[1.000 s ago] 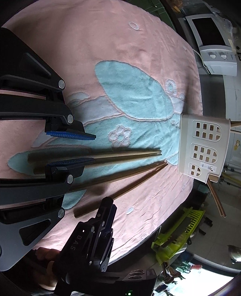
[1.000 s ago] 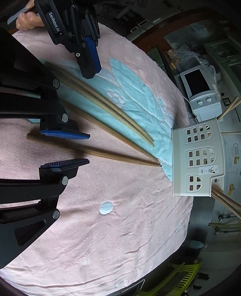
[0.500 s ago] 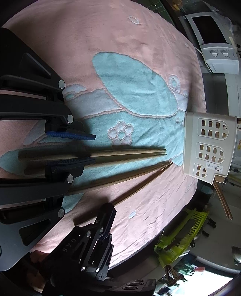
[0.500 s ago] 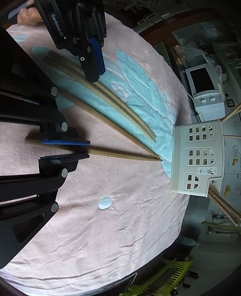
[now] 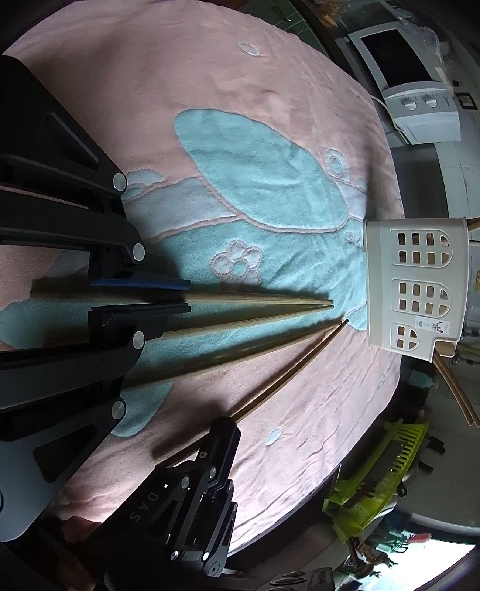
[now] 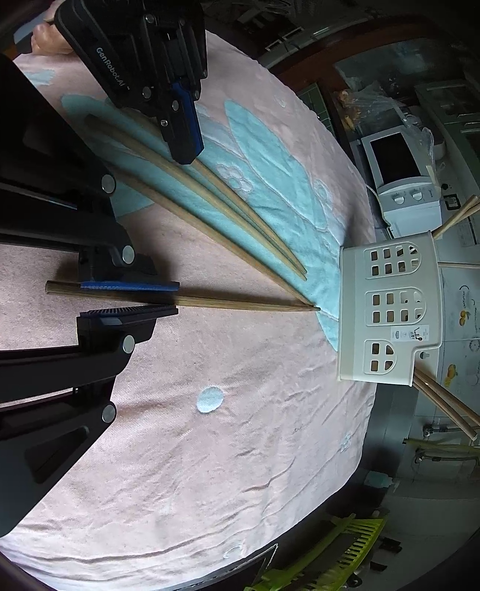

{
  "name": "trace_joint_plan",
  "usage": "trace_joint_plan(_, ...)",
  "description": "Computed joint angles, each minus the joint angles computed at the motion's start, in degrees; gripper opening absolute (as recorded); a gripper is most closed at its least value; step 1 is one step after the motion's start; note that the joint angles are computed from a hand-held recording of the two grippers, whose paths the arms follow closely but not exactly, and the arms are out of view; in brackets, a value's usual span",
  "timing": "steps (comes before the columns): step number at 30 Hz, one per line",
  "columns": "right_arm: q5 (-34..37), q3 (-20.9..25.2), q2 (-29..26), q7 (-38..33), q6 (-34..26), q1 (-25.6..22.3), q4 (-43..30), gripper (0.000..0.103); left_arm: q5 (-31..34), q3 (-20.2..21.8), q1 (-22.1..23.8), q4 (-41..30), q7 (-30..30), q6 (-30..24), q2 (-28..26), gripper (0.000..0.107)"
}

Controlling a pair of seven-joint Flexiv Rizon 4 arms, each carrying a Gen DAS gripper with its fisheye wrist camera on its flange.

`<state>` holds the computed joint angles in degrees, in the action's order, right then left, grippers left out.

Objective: Organize utensils
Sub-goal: 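Close left gripper on a wooden chopstick while right gripper grasps another, then lift both held chopsticks and carry them over the white holder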

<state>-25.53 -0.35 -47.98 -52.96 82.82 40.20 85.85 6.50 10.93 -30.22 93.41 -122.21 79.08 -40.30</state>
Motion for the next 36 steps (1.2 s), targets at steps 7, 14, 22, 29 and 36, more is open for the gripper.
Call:
trace_joint_plan(7, -1.33, -6.47, 2.93, 2.99, 5.09, 3.51, 3.94, 0.007, 0.23, 0.47, -0.18, 1.12, -0.19, 2.60, 1.28, 0.005)
trace_joint_plan(14, -1.39, -10.91, 4.86, 3.94, 9.53, 5.92, 5.66, 0.007, -0.71, 1.62, -0.21, 3.14, 0.27, 7.78, 2.98, 0.005)
trace_joint_plan(22, 0.39, -11.19, 4.94, 1.61, 11.48, 5.79, 3.48, 0.007, -3.74, 4.51, -1.70, 2.67, 2.14, 11.32, 2.85, 0.005)
trace_joint_plan(29, 1.34, -6.24, 3.40, -1.30, 10.18, 1.68, -1.90, 0.006, -7.30, 5.26, -1.30, 0.62, 4.92, 12.98, 2.20, 0.005)
trace_joint_plan(36, 1.54, -3.84, 2.61, -3.24, 9.06, -0.61, -5.71, 0.006, -8.79, 4.07, 0.26, -1.74, 9.56, 11.04, 2.83, 0.005)
